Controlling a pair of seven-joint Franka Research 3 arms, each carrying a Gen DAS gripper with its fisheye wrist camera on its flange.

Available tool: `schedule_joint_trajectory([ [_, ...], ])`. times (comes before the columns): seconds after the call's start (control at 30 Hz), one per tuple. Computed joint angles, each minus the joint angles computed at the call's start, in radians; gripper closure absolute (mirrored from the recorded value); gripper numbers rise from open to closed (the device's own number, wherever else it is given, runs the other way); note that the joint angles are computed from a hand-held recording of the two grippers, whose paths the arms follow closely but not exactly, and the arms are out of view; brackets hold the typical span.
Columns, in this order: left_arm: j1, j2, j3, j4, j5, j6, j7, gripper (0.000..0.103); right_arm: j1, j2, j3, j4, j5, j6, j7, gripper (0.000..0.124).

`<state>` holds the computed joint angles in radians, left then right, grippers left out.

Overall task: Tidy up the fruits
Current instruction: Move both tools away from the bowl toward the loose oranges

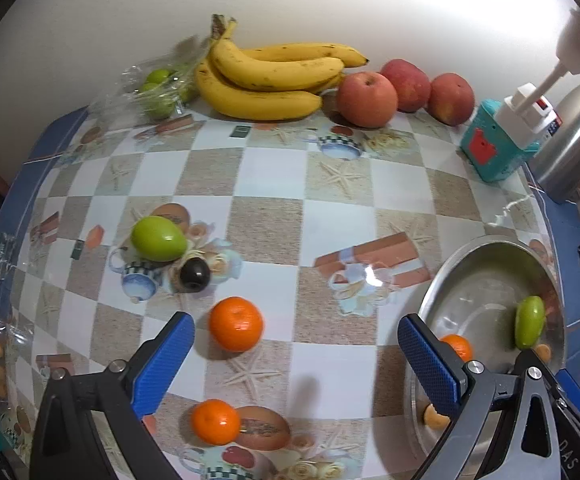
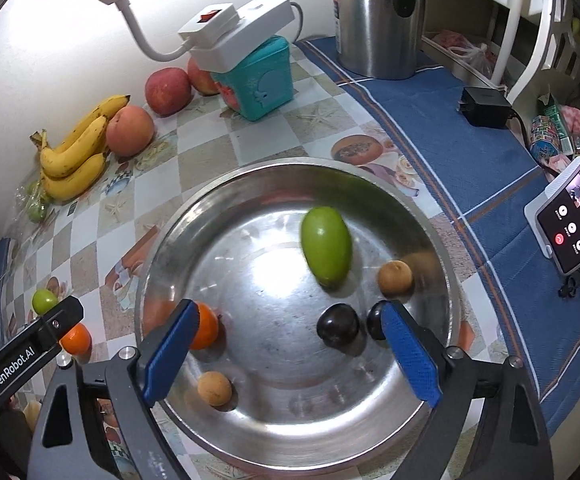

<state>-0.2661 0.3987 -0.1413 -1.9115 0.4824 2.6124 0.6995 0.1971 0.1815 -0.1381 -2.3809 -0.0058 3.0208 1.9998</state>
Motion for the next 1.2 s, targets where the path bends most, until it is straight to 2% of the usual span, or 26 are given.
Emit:
schedule_joint_trajectory([
  [0.1,-0.002,-0.016,0.012,-0.021,0.019,-0.004,-0.021,0.0,0.002,0.001,0.009,-0.006,0.01,0.018,-0.011,0.031],
  [0.23,0.013,-0.041,0.01,-0.058,0.015,0.008,-0.03,0.0,0.061,0.002,-0.042,-0.014,-0.062,0.031,0.046,0.031],
  [0.4,0.028,-0.081,0.01,-0.113,0.027,0.037,-0.043,0.0,0.083,-0.004,-0.05,-0.032,-0.09,0.052,0.075,0.031],
  [0.53,0.041,-0.115,0.012,-0.16,0.033,0.05,-0.054,0.0,0.059,-0.012,-0.001,-0.05,-0.037,0.068,0.038,0.031],
  [0.67,0.065,-0.143,0.007,-0.203,0.013,0.074,-0.055,0.0,0.08,-0.022,-0.003,-0.067,-0.03,0.079,0.029,0.031],
  [0.77,0.08,-0.165,0.003,-0.234,-0.006,0.082,-0.05,0.0,0.041,-0.03,0.064,-0.079,0.046,0.09,-0.048,0.031],
  [0.87,0.099,-0.186,-0.003,-0.268,-0.036,0.107,-0.034,0.0,0.078,-0.035,0.047,-0.079,0.027,0.075,-0.057,0.031],
  [1.0,0.111,-0.215,-0.001,-0.312,-0.047,0.12,-0.029,0.0,0.071,-0.041,0.085,-0.082,0.065,0.062,-0.102,0.031],
  [1.1,0.119,-0.23,0.0,-0.337,-0.056,0.122,-0.031,0.0,0.088,-0.047,0.085,-0.087,0.061,0.054,-0.099,0.031],
  [1.2,0.133,-0.248,-0.003,-0.367,-0.085,0.133,-0.024,0.0,0.067,-0.055,0.131,-0.096,0.119,0.053,-0.147,0.031],
])
